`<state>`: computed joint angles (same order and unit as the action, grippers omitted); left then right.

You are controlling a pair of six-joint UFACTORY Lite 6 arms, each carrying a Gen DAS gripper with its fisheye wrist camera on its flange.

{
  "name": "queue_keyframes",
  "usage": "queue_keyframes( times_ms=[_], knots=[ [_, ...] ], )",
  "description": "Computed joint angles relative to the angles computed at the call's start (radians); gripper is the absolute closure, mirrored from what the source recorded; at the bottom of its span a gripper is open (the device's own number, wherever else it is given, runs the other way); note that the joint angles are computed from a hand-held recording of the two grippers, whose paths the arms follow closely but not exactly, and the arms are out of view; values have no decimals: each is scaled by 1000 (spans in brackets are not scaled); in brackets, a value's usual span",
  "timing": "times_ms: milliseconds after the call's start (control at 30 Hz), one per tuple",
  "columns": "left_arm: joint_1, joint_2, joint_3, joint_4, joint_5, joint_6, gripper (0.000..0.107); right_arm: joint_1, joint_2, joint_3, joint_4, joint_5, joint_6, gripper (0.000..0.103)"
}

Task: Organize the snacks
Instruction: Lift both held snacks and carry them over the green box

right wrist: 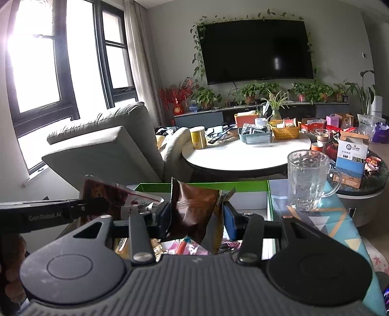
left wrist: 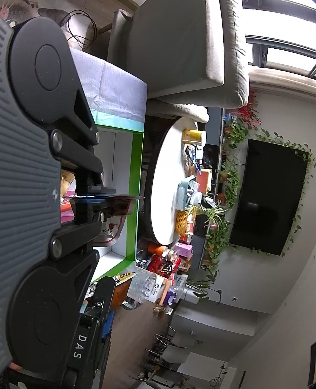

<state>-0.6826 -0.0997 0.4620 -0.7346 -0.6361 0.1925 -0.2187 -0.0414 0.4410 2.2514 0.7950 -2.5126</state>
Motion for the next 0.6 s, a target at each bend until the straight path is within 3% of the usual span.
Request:
queue_keyframes(
  times_ms=[333,600],
  knots=[
    [80,200,139,131,30,-91,105,34,162,124,19,-22,16,58],
    [104,269,191,171,51,-121,104,45,223,169,20,-51,33,58]
  ],
)
